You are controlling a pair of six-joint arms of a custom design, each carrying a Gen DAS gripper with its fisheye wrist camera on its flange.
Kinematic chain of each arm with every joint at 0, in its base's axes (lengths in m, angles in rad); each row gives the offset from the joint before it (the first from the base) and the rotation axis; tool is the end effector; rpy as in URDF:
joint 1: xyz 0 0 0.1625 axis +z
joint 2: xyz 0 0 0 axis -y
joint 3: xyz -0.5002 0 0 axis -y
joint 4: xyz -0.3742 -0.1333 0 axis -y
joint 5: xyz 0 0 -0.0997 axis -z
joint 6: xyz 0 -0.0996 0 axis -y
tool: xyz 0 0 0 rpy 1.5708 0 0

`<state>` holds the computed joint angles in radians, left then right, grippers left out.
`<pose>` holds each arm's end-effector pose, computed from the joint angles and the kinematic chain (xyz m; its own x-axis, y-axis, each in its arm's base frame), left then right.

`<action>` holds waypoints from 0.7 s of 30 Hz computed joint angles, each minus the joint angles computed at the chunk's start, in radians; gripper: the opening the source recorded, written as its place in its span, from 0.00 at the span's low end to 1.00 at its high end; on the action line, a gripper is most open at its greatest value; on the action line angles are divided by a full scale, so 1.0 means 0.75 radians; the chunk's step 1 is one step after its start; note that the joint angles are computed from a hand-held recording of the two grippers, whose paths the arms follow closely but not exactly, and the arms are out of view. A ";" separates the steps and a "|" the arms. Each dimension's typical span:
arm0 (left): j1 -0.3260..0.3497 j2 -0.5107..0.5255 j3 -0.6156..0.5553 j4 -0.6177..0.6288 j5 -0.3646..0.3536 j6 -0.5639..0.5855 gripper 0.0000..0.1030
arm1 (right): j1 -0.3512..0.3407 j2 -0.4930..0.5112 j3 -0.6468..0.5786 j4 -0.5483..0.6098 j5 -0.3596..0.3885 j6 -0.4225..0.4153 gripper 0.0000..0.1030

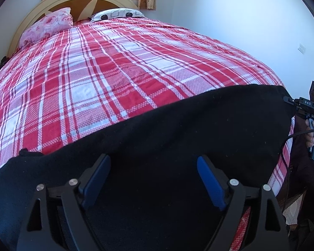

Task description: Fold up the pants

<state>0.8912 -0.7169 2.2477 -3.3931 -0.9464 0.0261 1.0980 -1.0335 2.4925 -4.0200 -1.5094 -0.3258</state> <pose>-0.1720 -0.5176 0.0685 -0.7207 0.3985 -0.5673 0.6210 0.7349 -0.2727 -0.0742 -0.4513 0.2492 -0.9440 0.2310 0.2357 -0.0553 0.5935 -0.8029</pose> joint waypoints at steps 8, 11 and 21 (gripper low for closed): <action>-0.003 0.004 0.008 -0.016 0.000 0.006 0.86 | 0.018 -0.006 -0.028 0.021 -0.049 -0.016 0.32; -0.002 0.004 0.008 -0.016 -0.001 0.005 0.86 | 0.024 -0.015 -0.051 0.059 -0.065 -0.039 0.34; -0.002 0.010 0.005 -0.021 -0.003 0.009 0.90 | -0.031 -0.098 -0.068 0.248 0.083 -0.046 0.14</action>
